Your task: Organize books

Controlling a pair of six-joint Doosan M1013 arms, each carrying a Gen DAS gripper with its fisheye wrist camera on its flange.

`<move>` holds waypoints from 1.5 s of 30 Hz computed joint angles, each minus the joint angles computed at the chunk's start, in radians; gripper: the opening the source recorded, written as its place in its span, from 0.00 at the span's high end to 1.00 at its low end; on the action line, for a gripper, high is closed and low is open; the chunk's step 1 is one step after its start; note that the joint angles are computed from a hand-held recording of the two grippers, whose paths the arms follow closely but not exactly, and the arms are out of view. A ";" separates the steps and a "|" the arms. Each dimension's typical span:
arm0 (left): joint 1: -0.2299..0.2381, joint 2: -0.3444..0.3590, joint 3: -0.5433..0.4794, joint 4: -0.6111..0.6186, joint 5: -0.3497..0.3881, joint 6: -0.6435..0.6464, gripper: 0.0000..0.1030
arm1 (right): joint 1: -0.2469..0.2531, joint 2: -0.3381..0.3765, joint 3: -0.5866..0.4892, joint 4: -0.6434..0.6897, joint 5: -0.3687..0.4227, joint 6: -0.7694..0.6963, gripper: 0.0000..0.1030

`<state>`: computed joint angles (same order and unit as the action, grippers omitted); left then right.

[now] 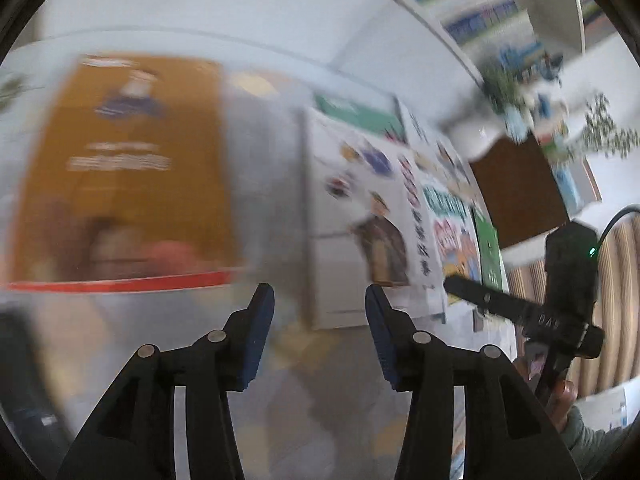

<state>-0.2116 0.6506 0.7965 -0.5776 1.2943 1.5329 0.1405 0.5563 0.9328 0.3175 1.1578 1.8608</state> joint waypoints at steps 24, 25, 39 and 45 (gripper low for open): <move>-0.043 -0.184 0.321 0.048 -0.031 0.031 0.57 | 0.034 -0.120 0.239 -0.038 -0.014 -0.088 0.61; -0.043 -0.209 0.359 0.041 -0.039 0.038 0.57 | 0.034 -0.140 0.275 -0.025 -0.010 -0.098 0.61; -0.066 -0.292 0.492 0.085 -0.198 -0.106 0.64 | 0.081 -0.211 0.369 -0.151 -0.088 -0.059 0.62; -0.074 -0.294 0.491 0.104 -0.206 -0.116 0.64 | 0.100 -0.216 0.382 -0.229 -0.089 -0.011 0.62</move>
<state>-0.2852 0.3565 1.2878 -0.4734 1.0883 1.4171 0.2406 0.3398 1.3144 0.0882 1.0689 1.8497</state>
